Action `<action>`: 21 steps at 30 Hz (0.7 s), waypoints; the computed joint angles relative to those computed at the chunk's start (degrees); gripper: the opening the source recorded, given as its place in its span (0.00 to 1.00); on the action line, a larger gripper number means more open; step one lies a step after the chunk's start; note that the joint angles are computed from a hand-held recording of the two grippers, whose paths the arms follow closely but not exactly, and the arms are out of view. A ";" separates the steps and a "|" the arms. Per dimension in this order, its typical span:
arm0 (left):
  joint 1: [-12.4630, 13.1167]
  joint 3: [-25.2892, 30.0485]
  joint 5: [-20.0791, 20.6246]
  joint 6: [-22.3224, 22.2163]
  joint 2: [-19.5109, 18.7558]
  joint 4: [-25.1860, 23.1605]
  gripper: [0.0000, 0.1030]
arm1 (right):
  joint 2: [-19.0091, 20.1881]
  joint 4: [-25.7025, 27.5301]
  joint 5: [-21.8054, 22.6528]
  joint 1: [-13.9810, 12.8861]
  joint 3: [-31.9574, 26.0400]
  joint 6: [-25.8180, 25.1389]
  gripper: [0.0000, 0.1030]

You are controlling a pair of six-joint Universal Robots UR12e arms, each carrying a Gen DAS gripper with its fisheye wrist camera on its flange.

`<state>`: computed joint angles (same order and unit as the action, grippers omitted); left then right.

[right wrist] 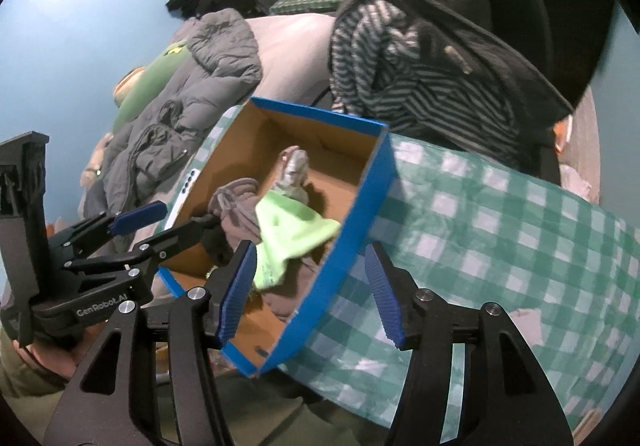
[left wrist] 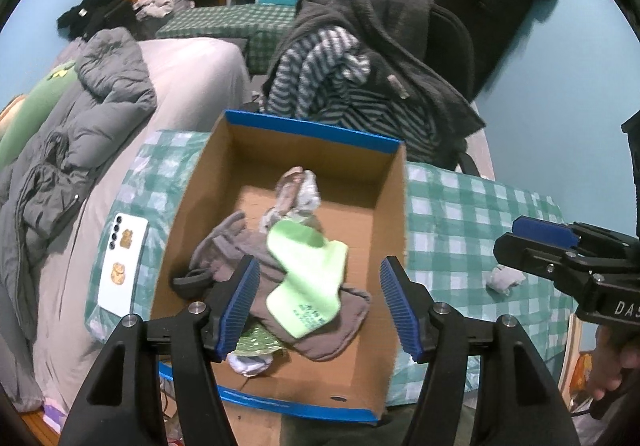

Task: Organize soft objects
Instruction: 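Open the left tool to drop the sock while the right tool releases the cloth, then move the right tool from the box to the small grey sock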

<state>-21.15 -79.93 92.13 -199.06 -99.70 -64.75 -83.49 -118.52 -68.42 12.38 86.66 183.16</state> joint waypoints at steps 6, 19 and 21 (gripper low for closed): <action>-1.47 1.71 -0.94 1.72 -1.34 -0.12 0.62 | -2.32 -0.01 -1.35 -1.94 2.21 2.09 0.56; -4.91 6.05 -2.94 4.61 -4.92 -1.64 0.62 | -7.20 1.26 -4.23 -6.09 7.12 5.74 0.56; -5.42 6.63 -3.26 4.79 -5.45 -1.95 0.62 | -7.94 1.52 -4.84 -6.74 7.93 6.09 0.56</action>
<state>-26.57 -73.29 88.87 -194.27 -105.14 -66.70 -91.44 -117.00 -73.25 5.64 94.60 189.24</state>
